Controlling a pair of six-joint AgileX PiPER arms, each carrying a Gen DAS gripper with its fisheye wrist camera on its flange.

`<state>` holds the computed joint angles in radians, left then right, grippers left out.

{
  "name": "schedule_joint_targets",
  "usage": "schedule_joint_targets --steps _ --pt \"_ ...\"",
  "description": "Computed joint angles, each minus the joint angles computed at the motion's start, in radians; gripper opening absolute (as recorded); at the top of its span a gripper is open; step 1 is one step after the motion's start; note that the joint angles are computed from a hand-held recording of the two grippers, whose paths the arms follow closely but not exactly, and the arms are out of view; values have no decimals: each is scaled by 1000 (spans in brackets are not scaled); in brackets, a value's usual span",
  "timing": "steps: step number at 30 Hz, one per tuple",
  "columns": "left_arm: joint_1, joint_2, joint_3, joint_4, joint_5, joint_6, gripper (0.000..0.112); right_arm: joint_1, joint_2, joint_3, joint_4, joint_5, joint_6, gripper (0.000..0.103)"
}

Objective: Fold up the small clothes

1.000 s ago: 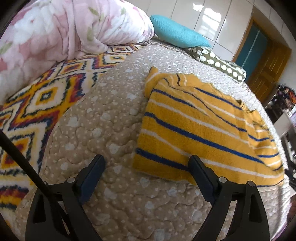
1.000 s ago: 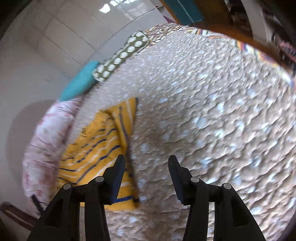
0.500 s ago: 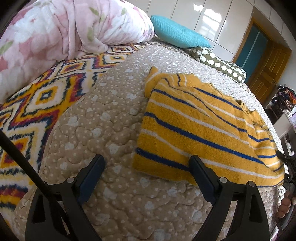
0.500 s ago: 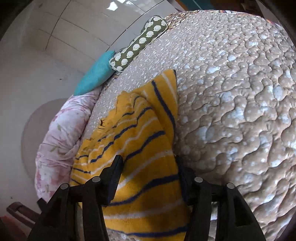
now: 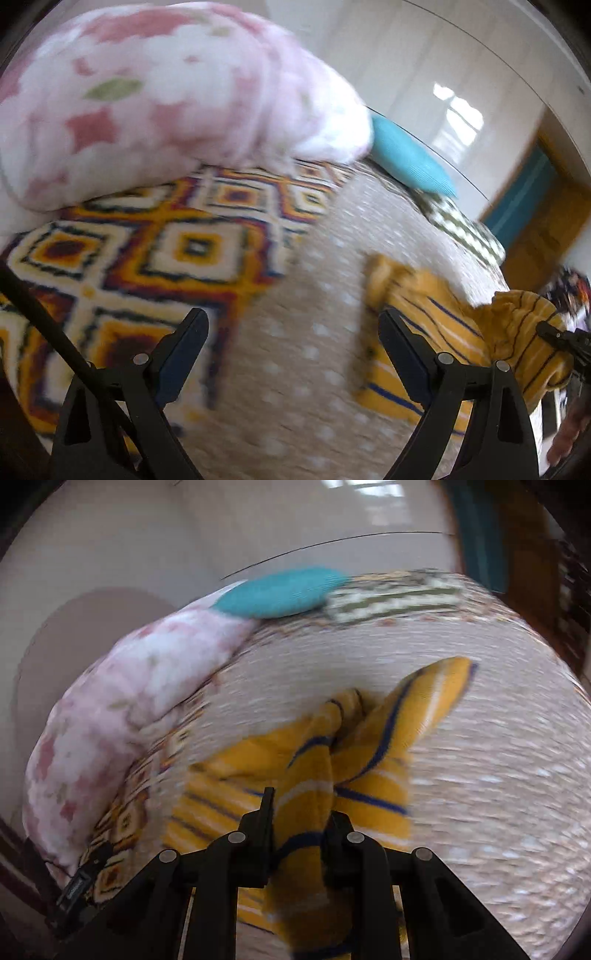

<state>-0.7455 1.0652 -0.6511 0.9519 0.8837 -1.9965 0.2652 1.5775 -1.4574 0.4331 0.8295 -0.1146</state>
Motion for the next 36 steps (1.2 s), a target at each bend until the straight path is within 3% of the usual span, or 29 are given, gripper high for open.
schedule_joint_targets --steps 2,5,8,11,14,23,27,29,33,36 --pt "56 -40 29 -25 -16 14 92 100 73 -75 -35 0 65 21" --pt "173 -106 75 -81 -104 57 92 241 194 -158 -100 -5 146 21" --pt "236 -132 96 -120 -150 100 92 351 316 -233 -247 8 244 21" --pt "254 -146 104 -132 -165 124 92 395 355 -230 -314 -31 265 31" --pt "263 -149 108 -138 -179 133 92 375 339 -227 -207 -17 168 47" --pt "265 -118 101 -120 -204 106 92 286 305 -226 220 118 -148 47" --pt "239 -94 87 -104 -231 111 92 243 192 -121 253 111 -228 47" --pt "207 -78 72 -85 -221 102 92 210 139 -68 230 76 -221 47" --pt "152 -42 43 -52 -163 68 92 198 150 -74 121 48 -130 21" --pt "145 -41 50 -35 -157 35 92 220 231 -116 142 47 -107 21"
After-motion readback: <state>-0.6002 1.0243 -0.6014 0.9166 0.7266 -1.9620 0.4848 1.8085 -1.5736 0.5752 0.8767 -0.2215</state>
